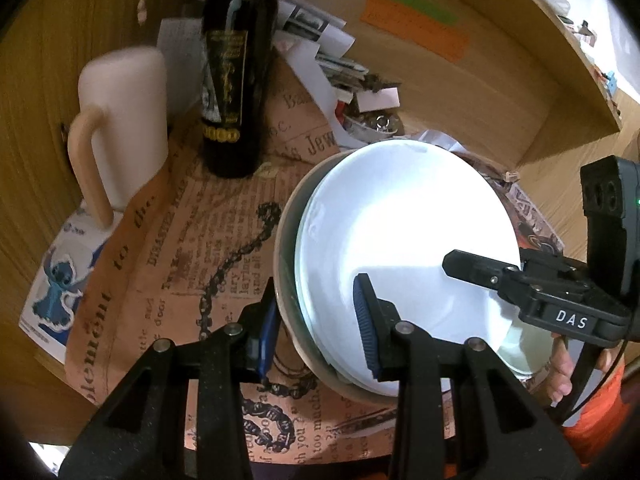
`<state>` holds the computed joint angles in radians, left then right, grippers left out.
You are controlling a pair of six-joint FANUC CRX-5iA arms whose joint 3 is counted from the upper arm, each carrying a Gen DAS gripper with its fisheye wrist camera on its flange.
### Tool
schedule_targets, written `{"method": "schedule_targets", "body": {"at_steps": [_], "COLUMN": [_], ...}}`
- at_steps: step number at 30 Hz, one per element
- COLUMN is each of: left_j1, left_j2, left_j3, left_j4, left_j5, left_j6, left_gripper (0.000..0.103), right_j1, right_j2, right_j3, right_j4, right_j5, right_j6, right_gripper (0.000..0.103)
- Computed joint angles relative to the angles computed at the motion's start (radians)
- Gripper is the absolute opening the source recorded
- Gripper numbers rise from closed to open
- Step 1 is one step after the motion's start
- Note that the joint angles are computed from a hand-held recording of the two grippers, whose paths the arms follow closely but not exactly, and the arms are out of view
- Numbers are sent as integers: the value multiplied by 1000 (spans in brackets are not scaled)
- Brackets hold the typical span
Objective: Organize plates and bowls
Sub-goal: 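Hold the white bowl rim with both tools and seat it into the stack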
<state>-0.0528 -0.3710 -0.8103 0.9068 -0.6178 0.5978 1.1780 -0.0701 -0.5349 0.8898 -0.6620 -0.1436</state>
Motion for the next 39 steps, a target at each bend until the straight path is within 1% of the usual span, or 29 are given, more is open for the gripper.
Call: {"method": "schedule_targets", "body": {"at_steps": [6, 10, 17, 29, 39], "left_j1": [-28, -39, -81, -159, -221], "left_j2": [-13, -15, -19, -13, 18], "left_j3": [1, 0, 5, 20, 42], "left_j4": [1, 15, 33, 71, 93], "left_j5": [28, 26, 42, 50, 50], "left_j6": [6, -3, -13, -37, -46], "left_gripper": [35, 35, 35, 35, 35], "right_j1": [3, 6, 26, 83, 143], "right_j2": [-17, -39, -78, -153, -210], "right_j3": [-18, -40, -68, -116, -151], "right_j4": [38, 72, 107, 146, 133], "right_j5": [-14, -24, -73, -200, -311], "right_j6": [-46, -90, -135, -210, -248], "right_gripper": [34, 34, 34, 34, 34]}}
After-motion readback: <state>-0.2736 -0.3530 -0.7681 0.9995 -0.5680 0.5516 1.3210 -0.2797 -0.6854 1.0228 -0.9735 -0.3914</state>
